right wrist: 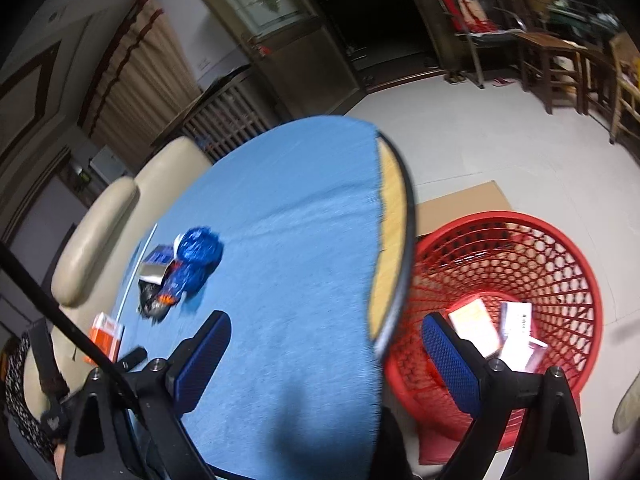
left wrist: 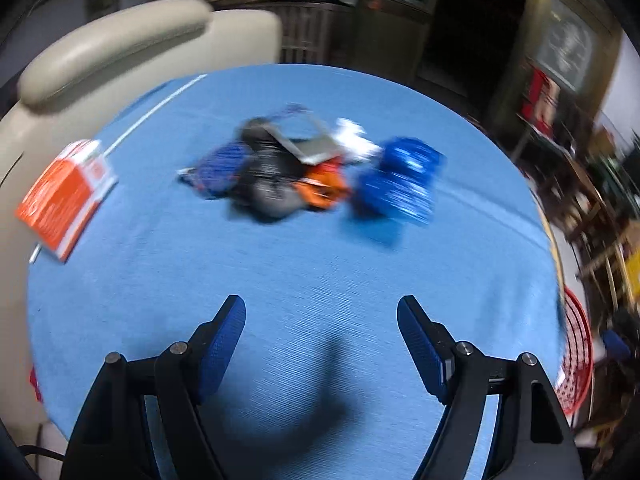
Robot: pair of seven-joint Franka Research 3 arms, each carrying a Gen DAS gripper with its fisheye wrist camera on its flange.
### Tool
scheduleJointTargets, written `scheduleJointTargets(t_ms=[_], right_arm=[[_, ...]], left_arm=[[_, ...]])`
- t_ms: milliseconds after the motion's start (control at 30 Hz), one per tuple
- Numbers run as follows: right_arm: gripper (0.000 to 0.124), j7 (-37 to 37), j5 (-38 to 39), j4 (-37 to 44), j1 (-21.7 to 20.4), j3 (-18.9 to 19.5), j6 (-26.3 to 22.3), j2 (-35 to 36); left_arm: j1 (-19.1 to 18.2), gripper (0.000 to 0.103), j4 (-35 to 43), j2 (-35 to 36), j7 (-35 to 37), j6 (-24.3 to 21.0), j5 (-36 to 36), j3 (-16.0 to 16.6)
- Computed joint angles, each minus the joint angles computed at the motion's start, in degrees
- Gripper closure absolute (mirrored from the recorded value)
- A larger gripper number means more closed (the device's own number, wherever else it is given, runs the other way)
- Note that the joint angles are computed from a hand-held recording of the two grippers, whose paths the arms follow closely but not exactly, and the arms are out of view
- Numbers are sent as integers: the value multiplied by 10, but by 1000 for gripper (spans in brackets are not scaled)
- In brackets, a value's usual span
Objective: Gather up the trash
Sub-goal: 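Grasp the blue-and-white toothpaste box with the left gripper and lift it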
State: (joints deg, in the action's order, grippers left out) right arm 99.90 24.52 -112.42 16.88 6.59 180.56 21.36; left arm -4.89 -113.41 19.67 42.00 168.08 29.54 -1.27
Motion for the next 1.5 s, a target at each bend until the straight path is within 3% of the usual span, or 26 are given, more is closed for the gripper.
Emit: scheduleJointTargets(t_ms=[167, 233, 533, 800, 900, 1000, 1167, 1500], right_arm=[[26, 9, -42, 42, 46, -28, -38, 22], [26, 7, -54, 55, 52, -28, -51, 30], [26, 37, -91, 78, 78, -53, -81, 45], [26, 58, -113, 96, 79, -60, -100, 56], [26, 64, -115, 99, 75, -60, -104, 59], [26, 69, -115, 101, 73, -59, -105, 62], [26, 63, -109, 103, 62, -47, -104, 64], [26, 32, -83, 101, 46, -21, -92, 65]], left_arm=[[11, 24, 18, 16, -31, 7, 10, 32], [30, 24, 47, 38, -18, 1, -3, 27], [159, 24, 215, 153, 134, -55, -203, -85], [150, 24, 385, 263, 194, -158, -274, -90], [145, 24, 405, 279, 198, -157, -280, -81], [144, 26, 394, 275, 211, -142, -282, -81], [124, 27, 346, 243, 194, -124, -256, -51], [26, 27, 101, 77, 25, -20, -75, 73]])
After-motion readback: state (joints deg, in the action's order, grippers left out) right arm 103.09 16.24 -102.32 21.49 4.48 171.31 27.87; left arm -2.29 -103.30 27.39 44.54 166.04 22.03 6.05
